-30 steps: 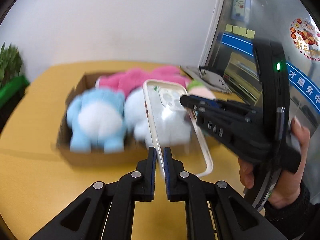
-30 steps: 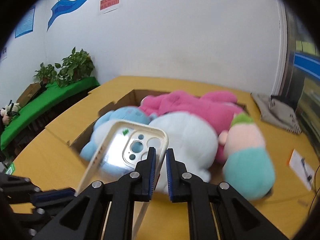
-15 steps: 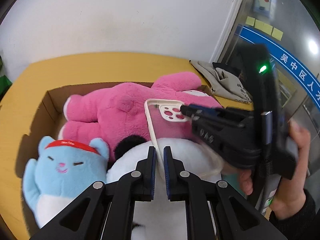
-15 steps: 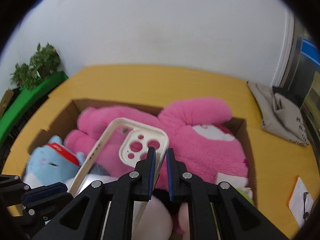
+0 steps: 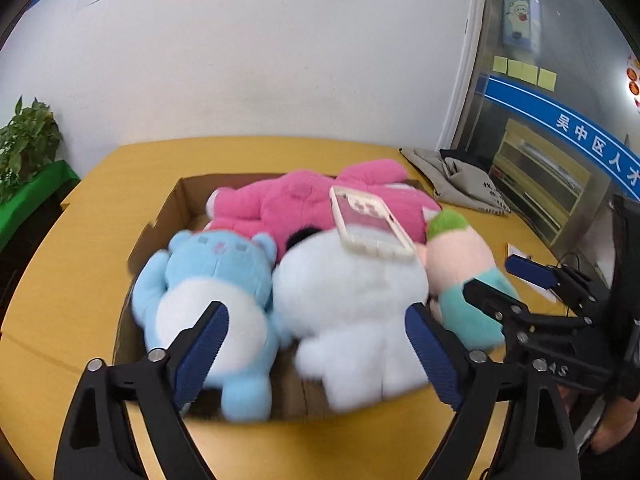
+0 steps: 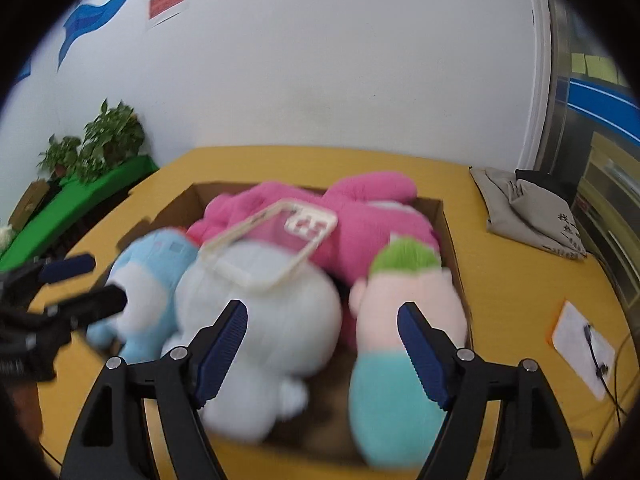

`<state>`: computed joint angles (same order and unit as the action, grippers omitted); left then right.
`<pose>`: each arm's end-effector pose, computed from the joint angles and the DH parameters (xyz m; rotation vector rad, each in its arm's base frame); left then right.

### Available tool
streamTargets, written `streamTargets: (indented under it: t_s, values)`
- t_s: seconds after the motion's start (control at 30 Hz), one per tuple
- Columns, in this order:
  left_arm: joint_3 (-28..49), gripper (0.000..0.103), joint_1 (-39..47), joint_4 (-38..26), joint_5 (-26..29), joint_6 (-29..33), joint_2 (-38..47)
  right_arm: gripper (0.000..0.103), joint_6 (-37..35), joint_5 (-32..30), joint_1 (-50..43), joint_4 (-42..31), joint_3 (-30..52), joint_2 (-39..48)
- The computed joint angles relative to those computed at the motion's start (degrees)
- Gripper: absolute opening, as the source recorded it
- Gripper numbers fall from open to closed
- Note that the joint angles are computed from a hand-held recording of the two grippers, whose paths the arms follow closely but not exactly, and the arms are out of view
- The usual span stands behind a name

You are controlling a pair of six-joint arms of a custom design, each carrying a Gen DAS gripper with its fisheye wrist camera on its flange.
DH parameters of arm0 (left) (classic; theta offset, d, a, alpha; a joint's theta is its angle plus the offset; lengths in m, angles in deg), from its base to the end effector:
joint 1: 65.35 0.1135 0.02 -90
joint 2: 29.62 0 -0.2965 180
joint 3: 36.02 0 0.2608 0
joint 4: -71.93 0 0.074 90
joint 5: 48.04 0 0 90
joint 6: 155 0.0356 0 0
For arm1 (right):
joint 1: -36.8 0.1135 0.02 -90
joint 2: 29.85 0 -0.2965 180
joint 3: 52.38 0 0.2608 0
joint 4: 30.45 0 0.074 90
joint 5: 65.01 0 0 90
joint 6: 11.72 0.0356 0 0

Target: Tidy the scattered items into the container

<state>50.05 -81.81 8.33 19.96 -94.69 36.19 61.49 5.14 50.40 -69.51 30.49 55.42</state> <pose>0.2157 -0.0498 0.4008 -0.4471 2.2160 0.0221 0.3244 0.0909 0.3269 -0.7651 2.1362 0.3673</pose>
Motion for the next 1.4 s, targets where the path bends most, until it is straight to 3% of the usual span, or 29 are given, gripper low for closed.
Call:
streamTargets:
  t_s: [0.13, 0.23, 0.37, 0.57, 0.83, 1.13, 1.4]
  values:
    - [-4.66, 0.103, -9.60, -2.19, -7.85, -6.94, -5.03, 0.078, -1.76, 0.75, -2.44, 2.15, -11.67, -11.44]
    - [-6.78, 0.103, -15.72, -4.74, -11.42, -13.90, -7.18, 0.078, -2.52, -0.65, -5.13, 1.19, -15.96, -16.91]
    - [-7.32, 0.103, -23.22, -9.36, -16.14, -22.62, -7.48, 0.078, -3.25, -2.44, -7.57, -1.60, -18.04, -20.50]
    - [-6.05, 0.103, -30.17, -15.06, -21.88, -30.79, -5.69, 0.078, -4.78, -4.58, -10.38, -3.79, -19.89, -25.01]
    - [-5.22, 0.103, -33.19, -17.57, -26.26, -33.84, -3.81, 0.078, -4.82, -4.65, -10.84, -3.80, -21.44, -27.04]
    - [-8.35, 0.103, -34.38, -17.30, -27.28, -38.32, -4.47, 0.078, -3.90, -2.93, -10.39, -0.92, -23.86, -25.99]
    - [-8.62, 0.103, -33.18, -17.01, -27.15, -37.73, -3.40, 0.078, -3.11, -1.93, -9.98, 0.85, -24.81, -25.04]
